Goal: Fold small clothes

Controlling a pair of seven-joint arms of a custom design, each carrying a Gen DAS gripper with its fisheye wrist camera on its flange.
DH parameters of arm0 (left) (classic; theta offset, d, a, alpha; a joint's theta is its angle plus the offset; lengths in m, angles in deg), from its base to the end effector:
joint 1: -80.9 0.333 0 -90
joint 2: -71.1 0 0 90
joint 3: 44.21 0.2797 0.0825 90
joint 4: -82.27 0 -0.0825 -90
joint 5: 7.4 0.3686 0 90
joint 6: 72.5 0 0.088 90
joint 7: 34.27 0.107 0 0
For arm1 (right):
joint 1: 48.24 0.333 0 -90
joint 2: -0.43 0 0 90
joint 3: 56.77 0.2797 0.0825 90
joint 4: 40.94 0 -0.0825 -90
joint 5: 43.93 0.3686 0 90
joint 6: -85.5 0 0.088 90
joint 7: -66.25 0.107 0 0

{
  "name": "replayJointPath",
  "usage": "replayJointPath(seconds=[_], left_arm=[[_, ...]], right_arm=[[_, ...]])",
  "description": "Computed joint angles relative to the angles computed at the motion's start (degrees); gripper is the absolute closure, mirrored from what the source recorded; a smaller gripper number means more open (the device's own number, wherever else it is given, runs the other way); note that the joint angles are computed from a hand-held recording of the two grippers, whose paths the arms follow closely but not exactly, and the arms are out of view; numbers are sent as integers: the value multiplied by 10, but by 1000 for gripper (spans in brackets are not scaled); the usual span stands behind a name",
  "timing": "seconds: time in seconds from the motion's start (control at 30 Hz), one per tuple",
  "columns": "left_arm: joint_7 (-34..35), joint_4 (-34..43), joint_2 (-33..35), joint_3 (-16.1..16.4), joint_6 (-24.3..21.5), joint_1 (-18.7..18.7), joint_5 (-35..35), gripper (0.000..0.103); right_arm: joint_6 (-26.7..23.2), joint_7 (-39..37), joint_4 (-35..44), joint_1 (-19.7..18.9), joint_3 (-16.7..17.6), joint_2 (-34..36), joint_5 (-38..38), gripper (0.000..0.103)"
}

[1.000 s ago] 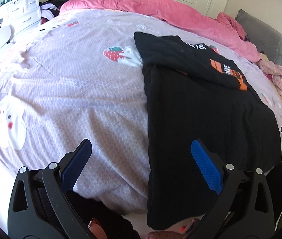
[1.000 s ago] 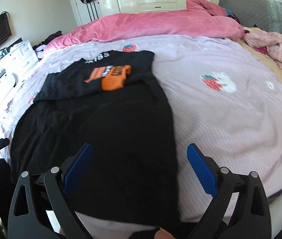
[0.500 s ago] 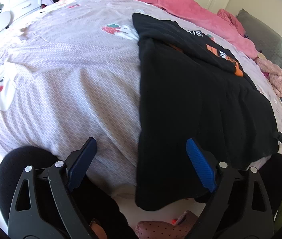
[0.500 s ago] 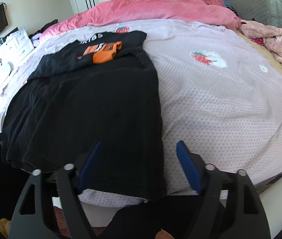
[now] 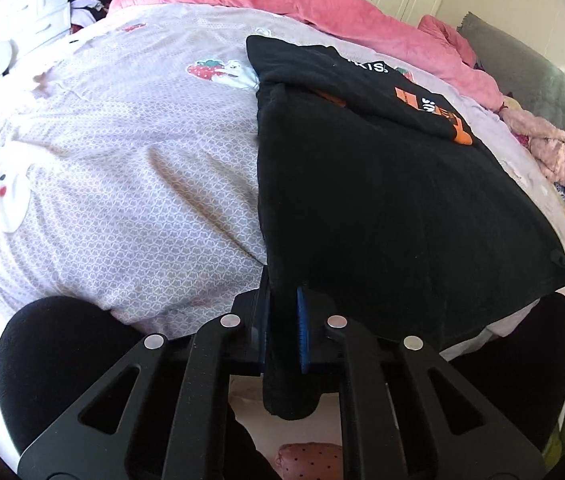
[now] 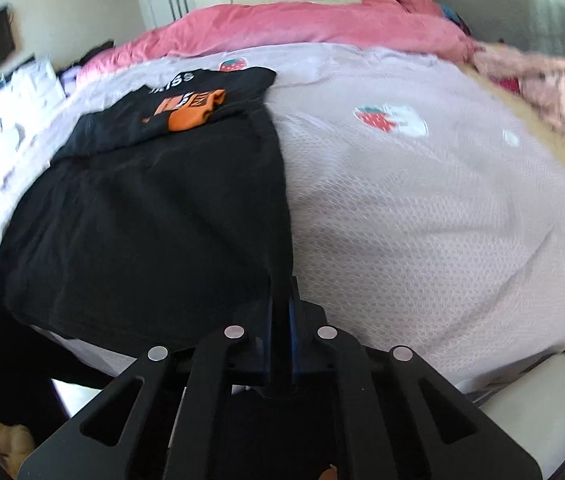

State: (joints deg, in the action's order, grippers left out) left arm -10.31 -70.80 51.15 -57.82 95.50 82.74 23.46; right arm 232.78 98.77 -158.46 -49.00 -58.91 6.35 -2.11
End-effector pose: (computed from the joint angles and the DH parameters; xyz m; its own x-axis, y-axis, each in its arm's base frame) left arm 0.4203 -0.1190 0.3816 0.3563 -0.9110 0.2078 -0.7107 -0.4085 -0.5727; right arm 0.5841 -0.0400 0.4028 0.4295 -0.8969 -0.1057 -0.7537 -0.2915 -0.5891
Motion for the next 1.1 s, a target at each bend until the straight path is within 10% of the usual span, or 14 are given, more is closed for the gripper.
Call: replayJointPath(seconds=[0.2, 0.73, 1.1], left_arm=[[14, -12, -12, 11, 0, -15, -23, 92], [0, -17, -73, -18, -36, 0, 3, 73], [0, -14, -92, -22, -61, -12, 19, 49]], right_arm=[[25, 43, -8, 12, 3, 6, -57, 95], [37, -33, -39, 11, -4, -49, 43, 47], [27, -54, -54, 29, -7, -68, 47, 46]])
